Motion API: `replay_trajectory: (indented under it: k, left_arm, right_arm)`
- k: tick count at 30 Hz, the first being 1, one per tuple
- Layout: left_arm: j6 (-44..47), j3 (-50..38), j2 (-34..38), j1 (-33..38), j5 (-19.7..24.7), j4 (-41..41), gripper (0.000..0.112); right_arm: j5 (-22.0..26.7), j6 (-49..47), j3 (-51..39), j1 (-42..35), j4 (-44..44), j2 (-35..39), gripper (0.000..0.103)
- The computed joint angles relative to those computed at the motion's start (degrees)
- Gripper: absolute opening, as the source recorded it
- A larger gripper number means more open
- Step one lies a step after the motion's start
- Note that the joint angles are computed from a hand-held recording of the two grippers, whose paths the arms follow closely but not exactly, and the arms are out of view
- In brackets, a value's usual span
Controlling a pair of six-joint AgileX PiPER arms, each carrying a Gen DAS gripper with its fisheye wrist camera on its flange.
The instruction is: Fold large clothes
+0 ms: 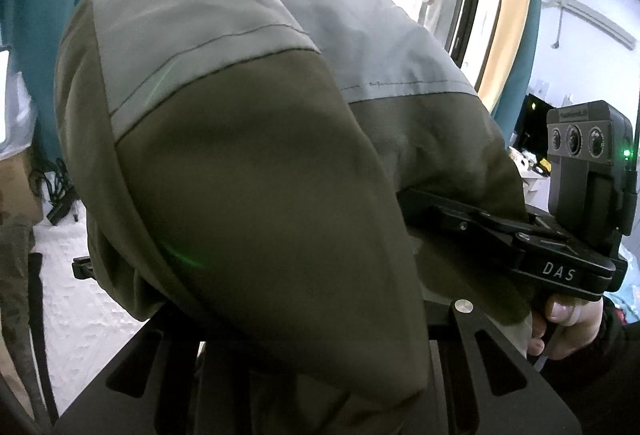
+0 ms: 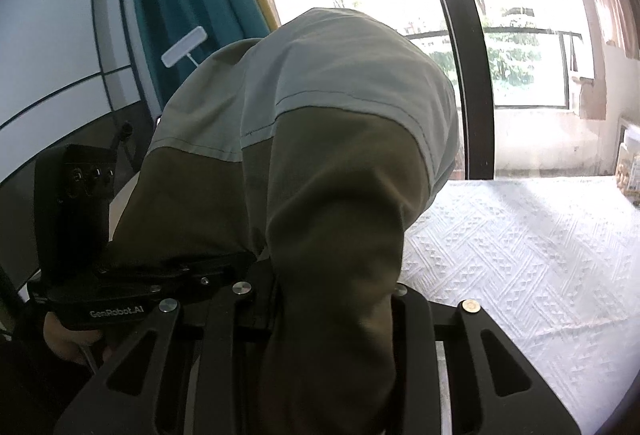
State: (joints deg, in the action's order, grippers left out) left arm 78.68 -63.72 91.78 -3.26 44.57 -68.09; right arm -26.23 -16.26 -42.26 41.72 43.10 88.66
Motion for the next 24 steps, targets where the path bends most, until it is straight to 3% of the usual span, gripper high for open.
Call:
replay_trajectory:
  k: [13,24]
  left_arm:
    - [5.4,7.2,-6.2,6.0,1.5,-2.9,0.027]
    - [2.4,7.3,-7.4,12.6,4.0,5.0,0.027]
  right_arm:
    - [-4.1,-6.8,-1.5,8.6,7.1,0.4,0.03]
    - [-0.4,-2.0,-10.5,11.9,2.9,8.9,0.03]
